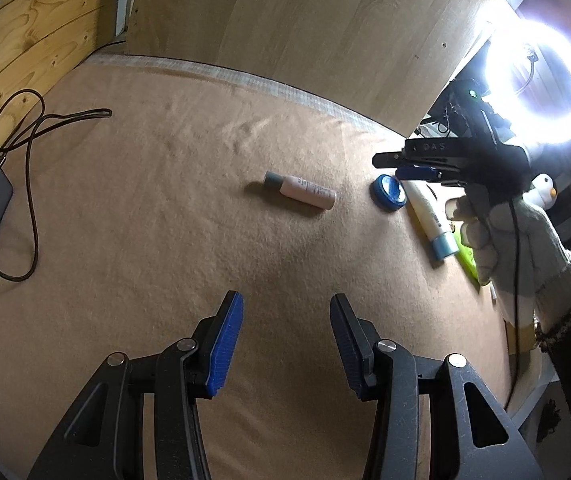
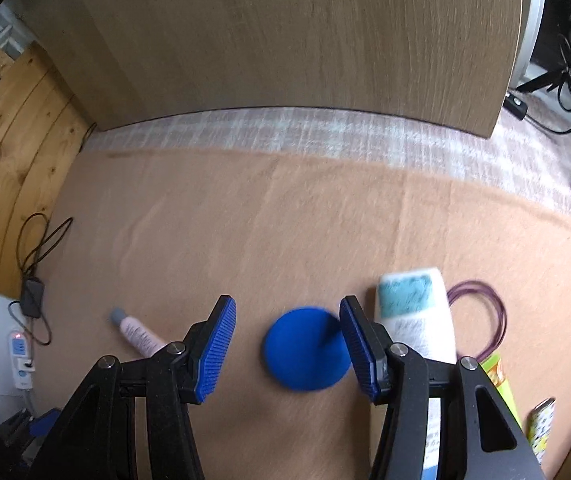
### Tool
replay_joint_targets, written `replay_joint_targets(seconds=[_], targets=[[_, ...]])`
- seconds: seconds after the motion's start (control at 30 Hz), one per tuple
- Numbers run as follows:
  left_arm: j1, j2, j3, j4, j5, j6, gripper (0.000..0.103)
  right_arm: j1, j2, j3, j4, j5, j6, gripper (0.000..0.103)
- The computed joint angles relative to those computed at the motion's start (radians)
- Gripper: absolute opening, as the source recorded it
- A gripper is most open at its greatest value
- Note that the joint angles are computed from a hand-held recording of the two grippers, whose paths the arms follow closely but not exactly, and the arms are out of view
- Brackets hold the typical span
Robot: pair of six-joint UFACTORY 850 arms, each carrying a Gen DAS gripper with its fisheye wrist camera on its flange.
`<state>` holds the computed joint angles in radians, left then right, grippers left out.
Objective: Organize objects
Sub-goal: 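Lower the right tool onto the blue cap of the lotion tube and close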
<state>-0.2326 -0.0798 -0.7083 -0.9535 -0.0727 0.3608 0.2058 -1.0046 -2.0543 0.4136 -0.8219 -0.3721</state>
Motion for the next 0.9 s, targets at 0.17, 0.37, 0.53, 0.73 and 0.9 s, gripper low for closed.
replay_joint_targets(seconds=[0.17, 0.37, 0.53, 0.73, 0.9], targets=[[0.0, 0.01, 0.011, 0.019, -0.004, -0.016, 0.049, 0.006, -0.014, -0.003, -0.026, -0.01, 0.028, 0.05], [0.004, 0.011, 0.016, -0.124, -0.014, 0.122, 0.049, 0.017, 0.066, 0.139, -0.018, 0.056, -0.028, 0.05], [-0.003, 0.006, 0.008, -0.247, -0.026, 0.241, 0.049, 0.046, 0.14, 0.268, -0.088, 0.175, -0.05, 0.05], [-0.011, 0.006, 0.005, -0.198, -0.026, 0.193, 0.049, 0.075, 0.162, 0.314, -0.201, 0.266, 0.023, 0.046], [-0.008, 0.012, 0.012, -0.204, -0.026, 0.186, 0.049, 0.082, 0.18, 0.348, -0.211, 0.298, 0.032, 0.046]])
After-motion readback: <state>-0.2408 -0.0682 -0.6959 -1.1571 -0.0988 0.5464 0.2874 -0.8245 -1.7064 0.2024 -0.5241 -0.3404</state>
